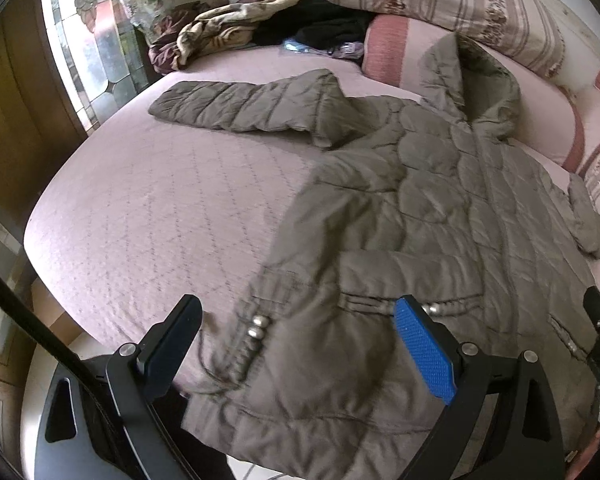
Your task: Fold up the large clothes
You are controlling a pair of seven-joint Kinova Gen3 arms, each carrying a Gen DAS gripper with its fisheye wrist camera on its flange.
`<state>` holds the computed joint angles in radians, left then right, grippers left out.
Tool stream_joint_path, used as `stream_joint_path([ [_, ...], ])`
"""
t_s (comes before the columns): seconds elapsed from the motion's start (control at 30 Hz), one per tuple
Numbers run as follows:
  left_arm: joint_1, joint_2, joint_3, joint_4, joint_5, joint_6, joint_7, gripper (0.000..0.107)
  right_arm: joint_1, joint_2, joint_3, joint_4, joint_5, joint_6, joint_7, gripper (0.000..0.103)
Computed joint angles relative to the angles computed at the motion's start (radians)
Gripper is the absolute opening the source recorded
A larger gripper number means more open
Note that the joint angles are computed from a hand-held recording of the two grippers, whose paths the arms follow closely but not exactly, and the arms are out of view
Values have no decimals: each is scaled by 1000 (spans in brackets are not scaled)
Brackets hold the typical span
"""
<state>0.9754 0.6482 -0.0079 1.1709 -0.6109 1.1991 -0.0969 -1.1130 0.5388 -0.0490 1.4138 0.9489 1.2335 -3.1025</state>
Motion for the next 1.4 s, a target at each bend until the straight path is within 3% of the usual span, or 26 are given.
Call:
stream_joint_path([
  [0.37,-81,-60,3,104,-6,-34,-26,97,-25,71,28,-143,-7,24,139,95],
  [0.73,-186,-85,-4,165,-2,-76,-48,97,-26,117,59,-202,-61,8,210,95],
  [0.97,-276,-73,-8,167,51,-115,-84,84,1,133,70,-206,-104,-16,222,95],
  [1.17,-390,-60,-16,168,144,-211,-133,81,23,146,80,-207,-134,-41,233,95],
  [1.4,-547,-41,-36,196,274,-416,-176,81,45,158,92,-202,-149,-59,234,95],
])
